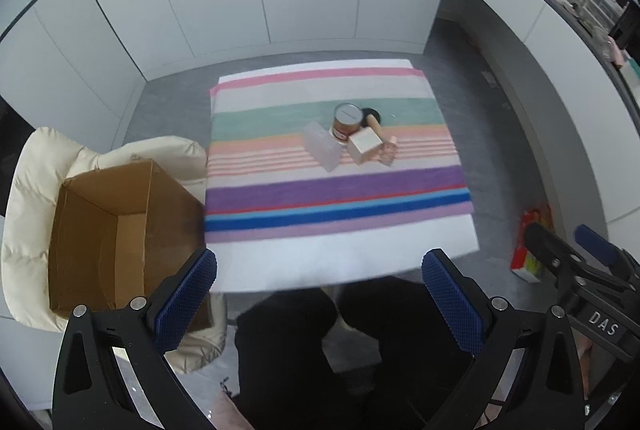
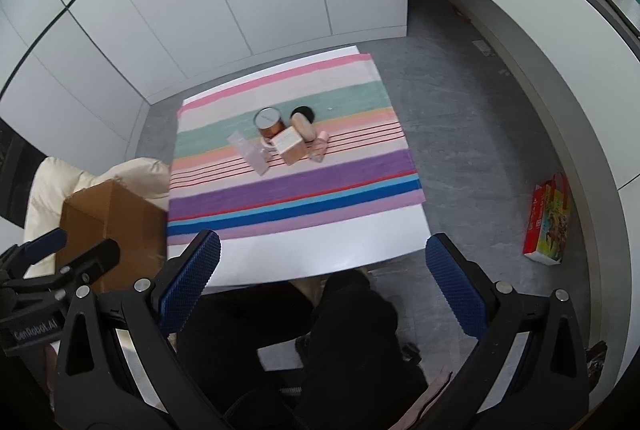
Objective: Organize objects
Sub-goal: 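Reach the left tool to the clear plastic box while the right tool reaches the glass bottle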
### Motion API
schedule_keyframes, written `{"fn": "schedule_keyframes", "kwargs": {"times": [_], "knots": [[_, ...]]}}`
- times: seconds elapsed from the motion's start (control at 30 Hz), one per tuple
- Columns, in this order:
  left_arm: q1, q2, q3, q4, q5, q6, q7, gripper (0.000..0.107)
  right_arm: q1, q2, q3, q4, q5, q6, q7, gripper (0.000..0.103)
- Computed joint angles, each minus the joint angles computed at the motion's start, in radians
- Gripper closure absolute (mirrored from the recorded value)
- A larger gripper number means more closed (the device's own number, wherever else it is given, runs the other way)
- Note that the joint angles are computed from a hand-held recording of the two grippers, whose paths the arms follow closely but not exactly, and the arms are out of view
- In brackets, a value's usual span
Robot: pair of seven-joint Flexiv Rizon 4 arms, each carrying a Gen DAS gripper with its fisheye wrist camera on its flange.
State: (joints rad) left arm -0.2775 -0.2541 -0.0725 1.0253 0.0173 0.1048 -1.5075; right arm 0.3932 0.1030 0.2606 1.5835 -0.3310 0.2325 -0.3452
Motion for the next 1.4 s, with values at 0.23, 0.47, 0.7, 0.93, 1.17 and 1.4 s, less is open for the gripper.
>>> {"fn": "schedule_keyframes", "kwargs": {"times": [0.23, 0.47, 0.7, 0.93, 1.17, 1.4], "knots": [[-0.013, -0.084, 0.017, -0.003, 0.075, 0.091, -0.035, 0.004, -0.046, -0.007, -0.027, 0.131, -0.07, 0.17, 0.034, 0.0], [0.006, -0.185, 0.025, 0.042, 0.018, 0.199, -0.056, 0.004, -0.105, -0.062, -0.071, 0.259, -0.023, 0.461, 0.001, 0.0], [0.023, -0.328, 0.019, 0.016, -0.068, 0.252, -0.085, 0.004, -0.135, -0.208, -0.121, 0.275, -0.021, 0.566, -0.04, 0.0], [0.006, -0.469, 0.0, -0.033, -0.109, 0.402, -0.051, 0.004, -0.146, -0.385, -0.17, 0.252, -0.08, 0.708, -0.173, 0.0], [-0.021, -0.597, 0.014, -0.165, -0.131, 0.422, -0.107, 0.004, -0.121, -0.529, -0.213, 0.178, -0.118, 0.74, -0.339, 0.0], [-0.022, -0.579, 0.033, -0.088, -0.105, 0.594, -0.145, 0.018, -0.084, -0.593, -0.273, 0.13, -0.14, 0.754, -0.288, 0.056]]}}
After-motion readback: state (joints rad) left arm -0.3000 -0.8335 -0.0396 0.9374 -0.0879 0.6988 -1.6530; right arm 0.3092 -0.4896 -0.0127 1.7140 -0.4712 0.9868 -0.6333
